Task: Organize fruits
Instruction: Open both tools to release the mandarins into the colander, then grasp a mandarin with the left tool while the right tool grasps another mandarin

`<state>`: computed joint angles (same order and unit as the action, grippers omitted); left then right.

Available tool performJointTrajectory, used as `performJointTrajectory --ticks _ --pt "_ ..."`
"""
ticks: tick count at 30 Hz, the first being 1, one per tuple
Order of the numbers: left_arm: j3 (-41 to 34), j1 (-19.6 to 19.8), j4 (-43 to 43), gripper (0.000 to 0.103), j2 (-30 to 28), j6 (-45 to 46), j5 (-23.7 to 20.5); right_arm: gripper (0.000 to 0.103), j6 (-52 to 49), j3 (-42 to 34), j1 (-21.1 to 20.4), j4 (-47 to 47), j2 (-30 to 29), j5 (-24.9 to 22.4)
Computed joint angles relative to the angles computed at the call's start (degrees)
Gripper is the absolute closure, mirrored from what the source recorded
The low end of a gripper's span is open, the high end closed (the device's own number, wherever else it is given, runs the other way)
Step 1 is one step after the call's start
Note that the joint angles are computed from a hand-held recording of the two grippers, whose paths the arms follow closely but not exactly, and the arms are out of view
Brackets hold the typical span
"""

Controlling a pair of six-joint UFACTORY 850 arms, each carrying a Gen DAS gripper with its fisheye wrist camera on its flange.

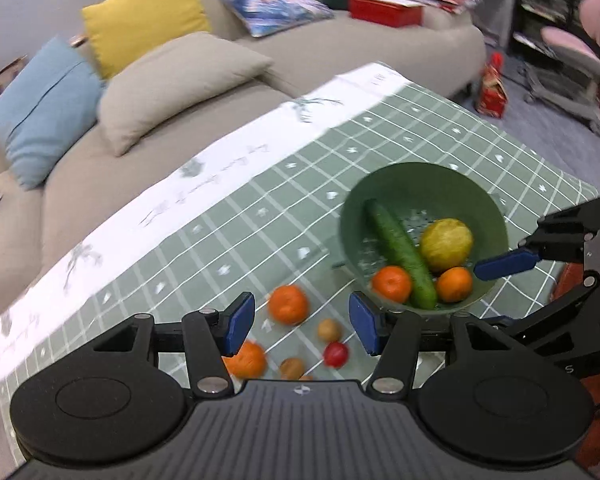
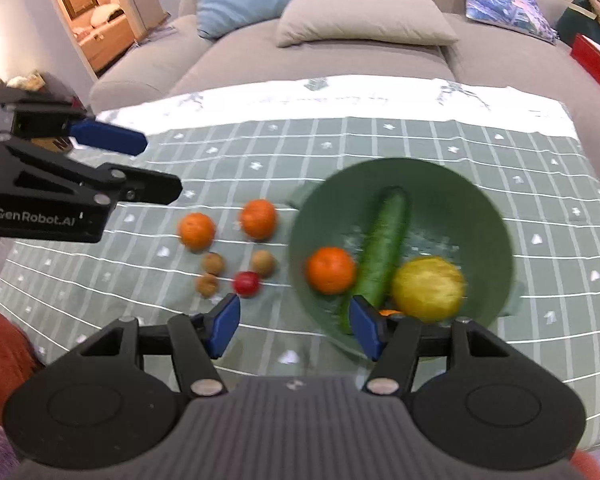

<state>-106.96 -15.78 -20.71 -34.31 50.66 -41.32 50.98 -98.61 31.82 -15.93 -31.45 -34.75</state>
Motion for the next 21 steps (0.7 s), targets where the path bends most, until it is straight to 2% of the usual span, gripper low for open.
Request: performJointTrajectory --ticks 9,13,18,21 --pt "8.79 5.18 -6.78 0.039 3.98 1.36 5.15 0.046 6.96 -3.35 3.42 -6.38 -3.29 2.55" --pt "10.68 7.45 -12.13 0.039 4.05 3.40 3.49 0.046 8.69 -4.91 4.40 -10.01 -4.97 2.40" --pt "11.50 8.22 -12.78 0.039 3.27 2.51 3.00 0.046 10.98 -6.30 5.69 -17.65 -6.70 1.96" --pt "10.54 8.51 -13.39 0.039 2.05 1.29 1.80 0.046 8.19 -8.34 5.75 -18.95 -8.24 0.20"
